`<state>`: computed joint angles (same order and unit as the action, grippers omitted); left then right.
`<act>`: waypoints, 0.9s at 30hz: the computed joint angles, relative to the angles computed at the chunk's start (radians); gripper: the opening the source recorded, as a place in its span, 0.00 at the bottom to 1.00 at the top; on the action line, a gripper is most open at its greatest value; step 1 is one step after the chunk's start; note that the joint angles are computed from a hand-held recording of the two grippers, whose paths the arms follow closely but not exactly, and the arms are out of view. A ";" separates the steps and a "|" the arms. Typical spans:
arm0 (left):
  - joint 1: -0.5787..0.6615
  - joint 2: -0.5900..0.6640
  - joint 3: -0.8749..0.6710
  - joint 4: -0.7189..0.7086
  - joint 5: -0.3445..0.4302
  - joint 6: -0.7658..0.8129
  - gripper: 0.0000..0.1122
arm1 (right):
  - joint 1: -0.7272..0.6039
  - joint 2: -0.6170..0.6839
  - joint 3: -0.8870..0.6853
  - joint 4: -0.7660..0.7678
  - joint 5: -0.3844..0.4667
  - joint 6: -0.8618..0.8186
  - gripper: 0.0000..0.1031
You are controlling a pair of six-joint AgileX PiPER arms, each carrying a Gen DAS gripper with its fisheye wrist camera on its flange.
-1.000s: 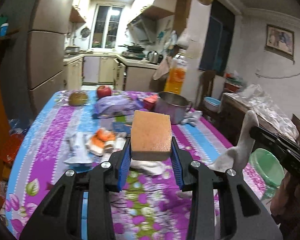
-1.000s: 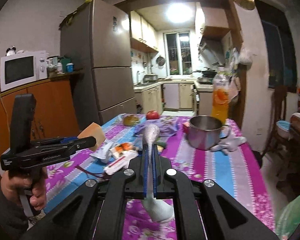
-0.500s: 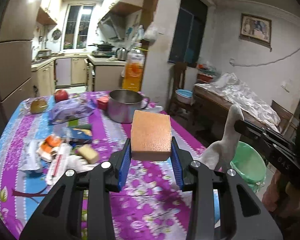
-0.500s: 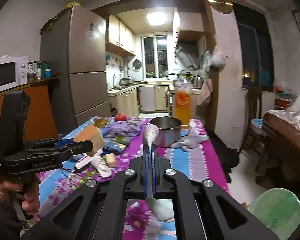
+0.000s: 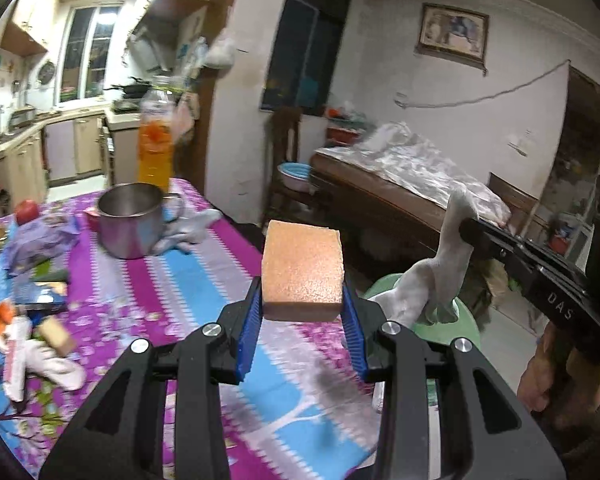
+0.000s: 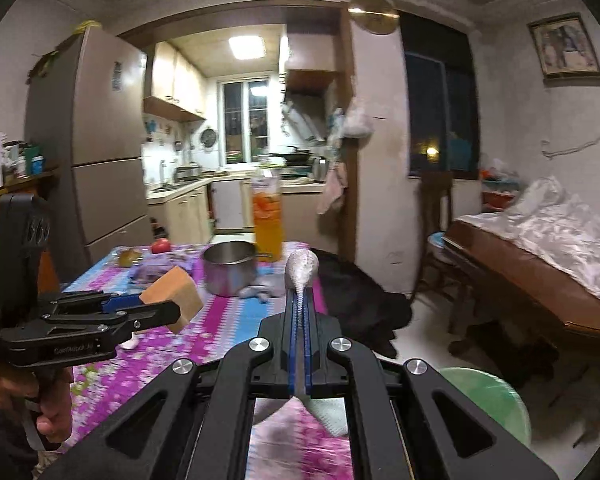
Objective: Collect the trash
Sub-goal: 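Carry the orange sponge and white glove with both tools over the green bin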
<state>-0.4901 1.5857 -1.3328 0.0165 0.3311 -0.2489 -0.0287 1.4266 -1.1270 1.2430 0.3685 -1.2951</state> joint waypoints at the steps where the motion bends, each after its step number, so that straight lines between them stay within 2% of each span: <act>1: -0.012 0.025 -0.025 -0.033 0.006 0.028 0.32 | -0.041 -0.001 -0.002 -0.001 0.021 -0.005 0.03; 5: -0.065 0.124 -0.138 -0.074 0.038 0.059 0.32 | -0.165 0.015 -0.024 -0.010 0.076 -0.008 0.03; 9: -0.127 0.228 -0.273 -0.049 0.084 0.042 0.32 | -0.307 0.060 -0.061 -0.009 0.150 -0.022 0.03; 16: -0.194 0.444 -0.578 -0.029 0.226 0.024 0.32 | -0.462 0.163 -0.131 -0.052 0.207 -0.005 0.03; 21: -0.224 0.583 -0.774 -0.019 0.332 0.016 0.32 | -0.496 0.240 -0.181 -0.128 0.210 0.071 0.03; 27: -0.262 0.744 -1.028 0.037 0.472 -0.022 0.32 | -0.483 0.348 -0.275 -0.299 0.228 0.269 0.03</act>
